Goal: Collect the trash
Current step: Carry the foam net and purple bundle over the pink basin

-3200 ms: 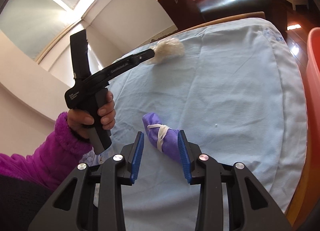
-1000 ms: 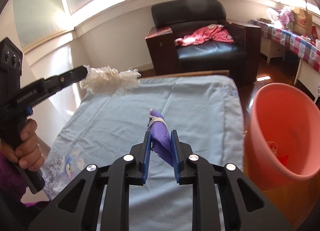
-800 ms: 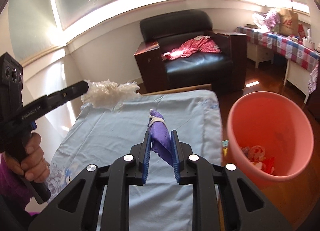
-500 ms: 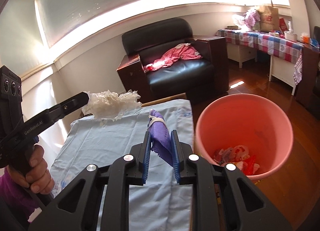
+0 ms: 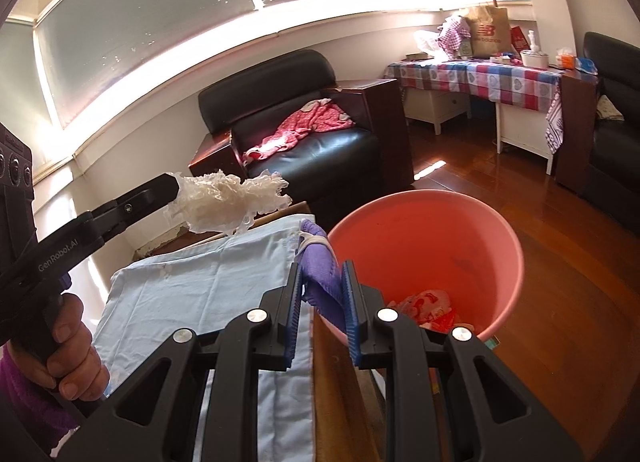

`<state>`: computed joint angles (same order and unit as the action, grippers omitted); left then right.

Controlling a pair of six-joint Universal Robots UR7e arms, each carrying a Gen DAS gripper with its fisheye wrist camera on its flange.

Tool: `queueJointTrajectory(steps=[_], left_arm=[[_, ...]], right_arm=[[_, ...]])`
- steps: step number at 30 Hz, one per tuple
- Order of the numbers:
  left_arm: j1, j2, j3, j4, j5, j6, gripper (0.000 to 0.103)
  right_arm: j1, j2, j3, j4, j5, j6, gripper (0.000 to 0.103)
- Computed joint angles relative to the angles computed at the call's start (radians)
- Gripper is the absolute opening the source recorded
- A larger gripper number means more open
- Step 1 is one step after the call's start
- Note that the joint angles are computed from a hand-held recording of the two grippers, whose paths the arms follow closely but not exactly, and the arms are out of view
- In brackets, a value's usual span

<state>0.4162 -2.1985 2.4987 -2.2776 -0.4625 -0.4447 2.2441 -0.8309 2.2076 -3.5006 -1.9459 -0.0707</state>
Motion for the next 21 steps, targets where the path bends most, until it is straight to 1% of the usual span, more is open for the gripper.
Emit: queueJointTrajectory(steps=[1,5,8,12,16,21], left_arm=[[0.015,0.031,0.002,-0.059,-0.013,0.035,0.002],[0.056,0.126,0.003,-0.218,-0.05,0.122,0.002],[0.081,0.181,0.003,-0.3,-0.077,0.163,0.002],[0.104,0.238,0.001,-0.37,-0.099,0.192,0.002],[0.129,0.286,-0.003,-0.434,-0.118,0.224,0.002],[0.16,0.325,-0.005,-0.481,-0.141,0.248,0.002]], right_arm=[[-0.003,-0.001,0.001,-0.002,-0.005,0.003,0.02],[-0.015,-0.002,0.007,-0.015,-0.018,0.012,0.02],[-0.021,-0.007,0.019,-0.026,-0.027,0.016,0.02],[-0.03,-0.013,0.028,-0.038,-0.034,0.018,0.02],[-0.025,-0.011,0.028,-0.042,-0.05,0.031,0.02],[-0.022,-0.002,0.021,-0.051,-0.074,0.05,0.02]])
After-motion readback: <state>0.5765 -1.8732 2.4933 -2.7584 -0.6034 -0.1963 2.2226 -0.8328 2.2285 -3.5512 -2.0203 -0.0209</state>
